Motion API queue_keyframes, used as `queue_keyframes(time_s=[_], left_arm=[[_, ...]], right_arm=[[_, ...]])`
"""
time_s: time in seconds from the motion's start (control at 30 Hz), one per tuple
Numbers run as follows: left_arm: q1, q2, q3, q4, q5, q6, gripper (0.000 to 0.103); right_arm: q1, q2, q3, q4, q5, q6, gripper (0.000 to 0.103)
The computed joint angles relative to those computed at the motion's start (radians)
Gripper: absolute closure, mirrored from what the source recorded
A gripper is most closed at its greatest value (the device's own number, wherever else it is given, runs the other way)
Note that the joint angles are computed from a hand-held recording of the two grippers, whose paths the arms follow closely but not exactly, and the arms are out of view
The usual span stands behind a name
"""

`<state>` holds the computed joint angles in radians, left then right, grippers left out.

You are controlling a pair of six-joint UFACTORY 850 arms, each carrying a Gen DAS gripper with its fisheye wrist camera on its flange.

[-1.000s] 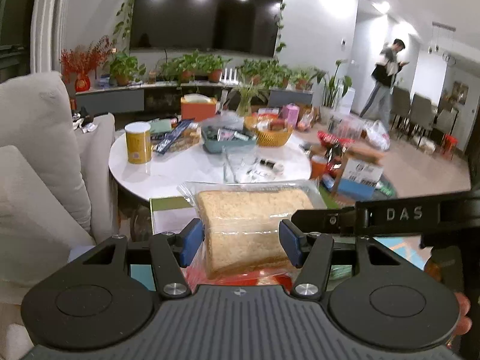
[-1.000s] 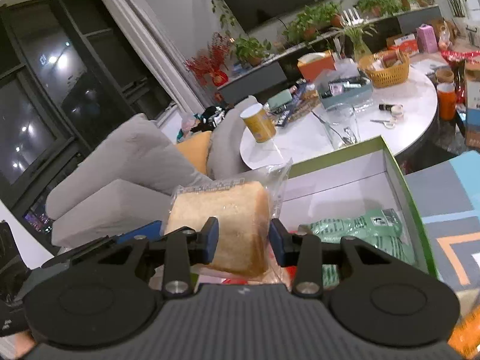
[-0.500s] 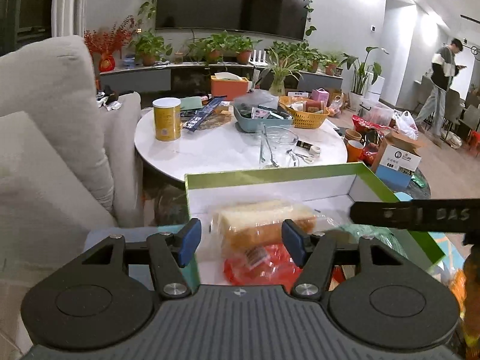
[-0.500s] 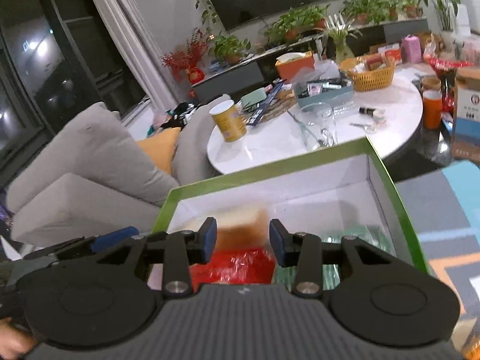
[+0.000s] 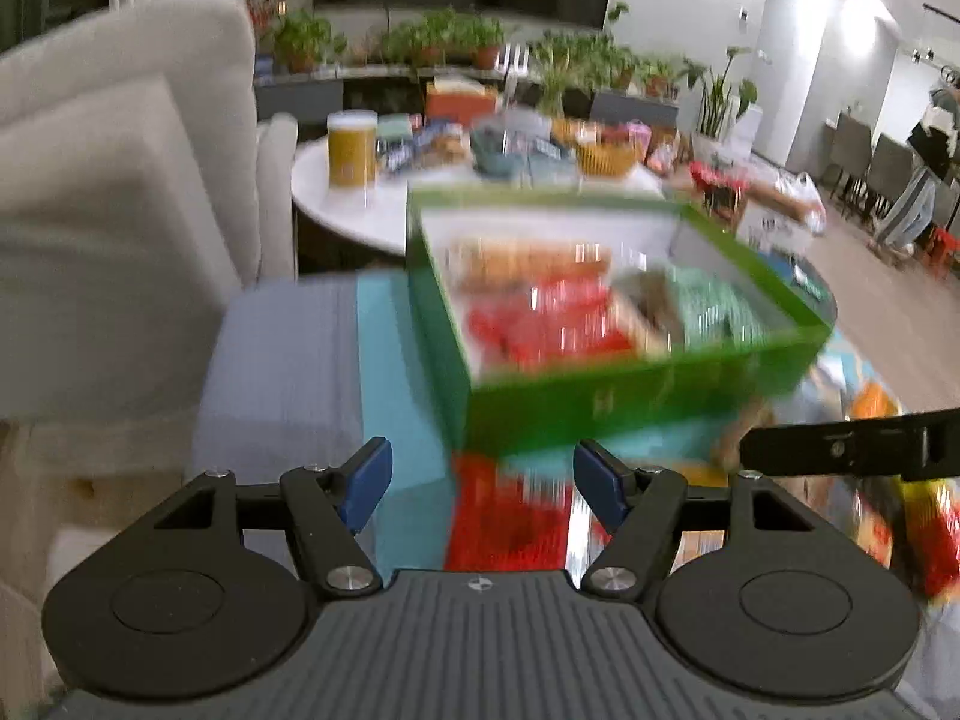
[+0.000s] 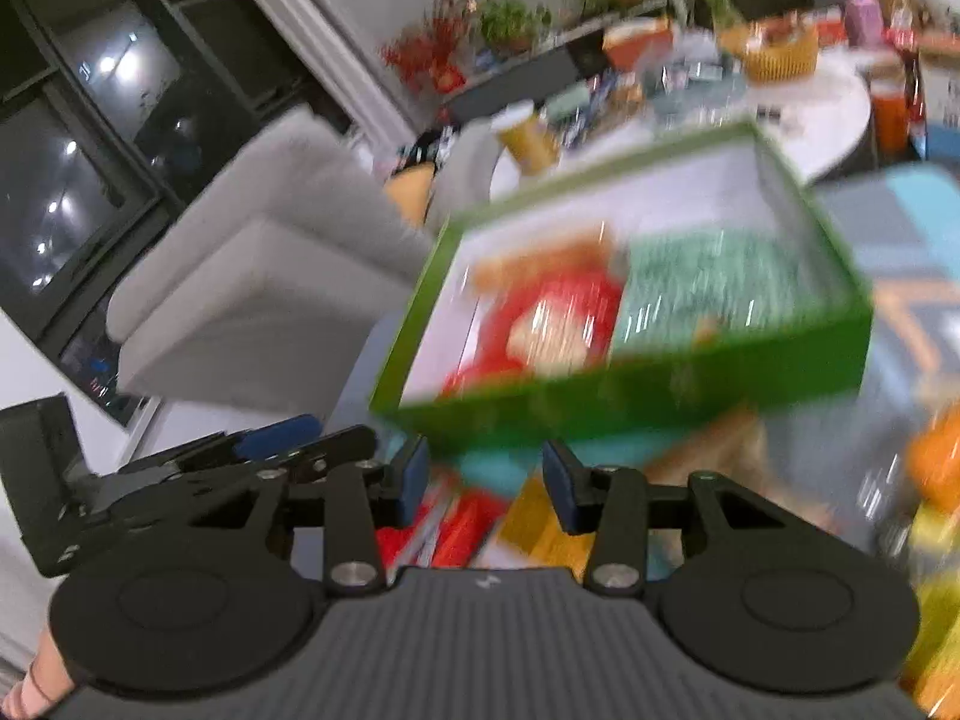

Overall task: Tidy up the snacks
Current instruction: 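Grasp the red snack bag with the right tool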

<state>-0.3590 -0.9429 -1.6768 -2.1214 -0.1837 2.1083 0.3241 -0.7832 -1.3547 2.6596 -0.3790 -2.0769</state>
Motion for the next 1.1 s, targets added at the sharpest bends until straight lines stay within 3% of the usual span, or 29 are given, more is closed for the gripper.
queue_keyframes(time_s=[0.13, 0.3, 0.4, 0.57, 0.67, 0.87, 1.03, 1.1], left_arm=[[0.003, 0.010, 0.053, 0.011, -0.010, -0.010, 0.039], [0.022, 0.018, 0.081, 0.152, -0.065, -0.153, 0.041], [0.029, 0.010, 0.076, 0.255, -0.091, -0.254, 0.047], [0.037, 0.019, 0.104, 0.221, -0.137, -0.227, 0.050], [0.047, 0.026, 0.114, 0.320, -0.183, -0.313, 0.050], [0.048, 0.024, 0.102, 0.335, -0.178, -0.320, 0.050], [0.051, -0.008, 0.067, 0.353, -0.205, -0.374, 0.048], [0.045, 0.002, 0.083, 0.301, -0.193, -0.330, 0.049]], right_arm=[[0.024, -0.020, -0.011, -0.095, 0.008, 0.131, 0.072], [0.042, -0.047, -0.065, -0.171, 0.046, 0.214, 0.072], [0.047, -0.066, -0.098, -0.216, 0.069, 0.275, 0.072], [0.054, -0.098, -0.143, -0.280, 0.101, 0.376, 0.072], [0.056, -0.117, -0.170, -0.325, 0.120, 0.428, 0.072], [0.054, -0.158, -0.231, -0.504, 0.154, 0.618, 0.072], [0.054, -0.171, -0.250, -0.529, 0.152, 0.635, 0.073], [0.063, -0.167, -0.247, -0.468, 0.174, 0.543, 0.074]])
